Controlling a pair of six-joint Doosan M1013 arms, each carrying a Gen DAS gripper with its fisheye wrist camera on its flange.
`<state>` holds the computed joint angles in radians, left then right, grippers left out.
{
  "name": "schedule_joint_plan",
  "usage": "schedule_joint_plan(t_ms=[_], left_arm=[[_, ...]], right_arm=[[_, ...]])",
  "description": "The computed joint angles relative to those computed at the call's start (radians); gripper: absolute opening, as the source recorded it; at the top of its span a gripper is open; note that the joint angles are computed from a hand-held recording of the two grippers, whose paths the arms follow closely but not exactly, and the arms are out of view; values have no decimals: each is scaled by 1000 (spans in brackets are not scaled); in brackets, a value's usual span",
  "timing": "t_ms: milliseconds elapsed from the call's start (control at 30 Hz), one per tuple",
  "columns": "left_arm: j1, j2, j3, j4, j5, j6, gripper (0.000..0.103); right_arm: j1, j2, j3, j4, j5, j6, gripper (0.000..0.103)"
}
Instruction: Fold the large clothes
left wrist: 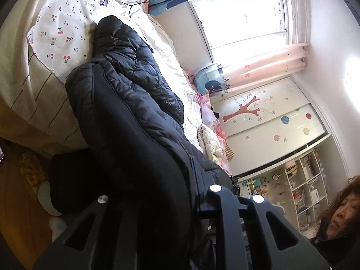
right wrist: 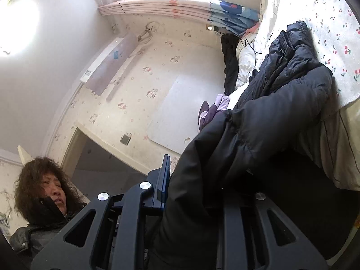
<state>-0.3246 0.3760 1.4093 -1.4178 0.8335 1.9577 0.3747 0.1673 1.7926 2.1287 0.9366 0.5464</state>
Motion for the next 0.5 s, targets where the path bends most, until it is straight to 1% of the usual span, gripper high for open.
schedule_joint_plan(t_ms=[267, 500], left_arm=[[-5, 14, -37, 0, -29, -4, 18], [0, 41, -82, -23, -39, 4, 18]], right_arm=[[-12, 26, -68, -32, 12, 19, 20], [-18, 47, -104, -21, 18, 21, 20]])
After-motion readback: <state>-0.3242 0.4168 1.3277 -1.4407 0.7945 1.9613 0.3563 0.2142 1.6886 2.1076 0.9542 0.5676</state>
